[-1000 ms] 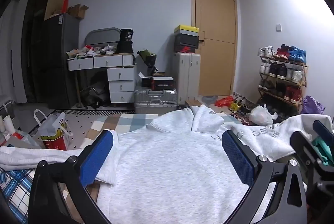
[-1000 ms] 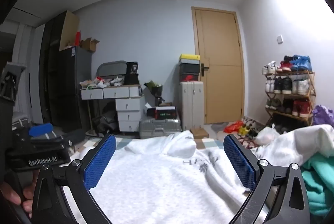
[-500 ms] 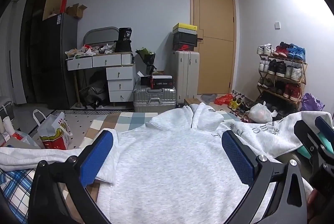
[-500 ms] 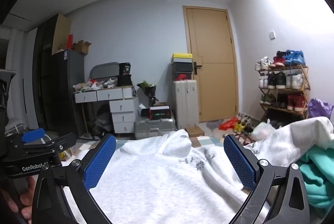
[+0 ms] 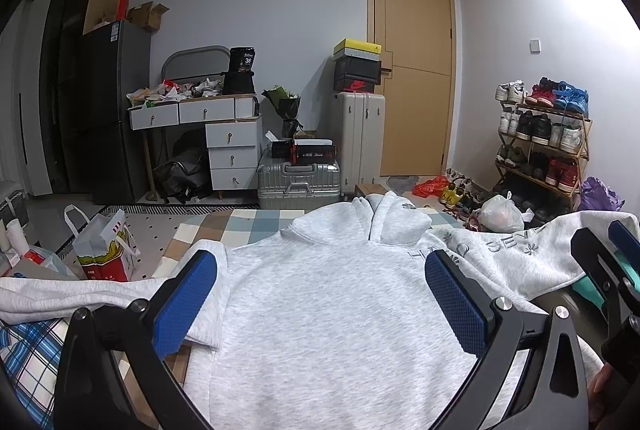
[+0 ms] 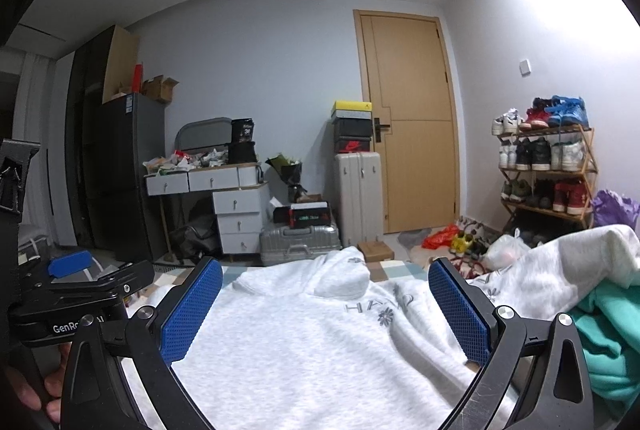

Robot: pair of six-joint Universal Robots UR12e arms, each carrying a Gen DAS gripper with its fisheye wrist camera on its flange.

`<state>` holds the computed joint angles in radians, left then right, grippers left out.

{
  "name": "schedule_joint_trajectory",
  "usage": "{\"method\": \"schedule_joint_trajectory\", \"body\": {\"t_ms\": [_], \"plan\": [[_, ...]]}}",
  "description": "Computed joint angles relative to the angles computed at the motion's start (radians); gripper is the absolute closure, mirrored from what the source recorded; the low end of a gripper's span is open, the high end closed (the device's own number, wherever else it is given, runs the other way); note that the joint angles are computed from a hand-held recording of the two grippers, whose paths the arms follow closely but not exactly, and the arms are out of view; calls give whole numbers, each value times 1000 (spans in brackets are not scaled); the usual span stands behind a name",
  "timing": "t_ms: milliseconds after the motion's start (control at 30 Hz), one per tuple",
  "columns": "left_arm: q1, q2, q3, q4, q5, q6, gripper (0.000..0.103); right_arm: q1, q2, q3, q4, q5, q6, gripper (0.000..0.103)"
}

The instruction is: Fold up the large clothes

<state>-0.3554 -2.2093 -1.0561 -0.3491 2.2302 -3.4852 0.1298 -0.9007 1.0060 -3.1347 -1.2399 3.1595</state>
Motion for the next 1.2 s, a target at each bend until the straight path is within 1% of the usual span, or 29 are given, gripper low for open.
{"method": "schedule_joint_trajectory", "body": {"t_ms": [200,367,633,833,1200], "plan": [[-2,-4,-1,17,12,21,1,1,-1,-3,11,-12,9,0],[0,-3,-2,15,0,19,1,-1,0,-5,20,-6,15,0],[0,-1,-6,13,-2,15,1,0,2,-7,28,-17,15,0],[-3,-3,-6,22,14,31,1,0,3,-6,28,-17,19,0],[-3,-4,-6,22,15,30,1,-1,2,-6,28,-16,19,0]]}}
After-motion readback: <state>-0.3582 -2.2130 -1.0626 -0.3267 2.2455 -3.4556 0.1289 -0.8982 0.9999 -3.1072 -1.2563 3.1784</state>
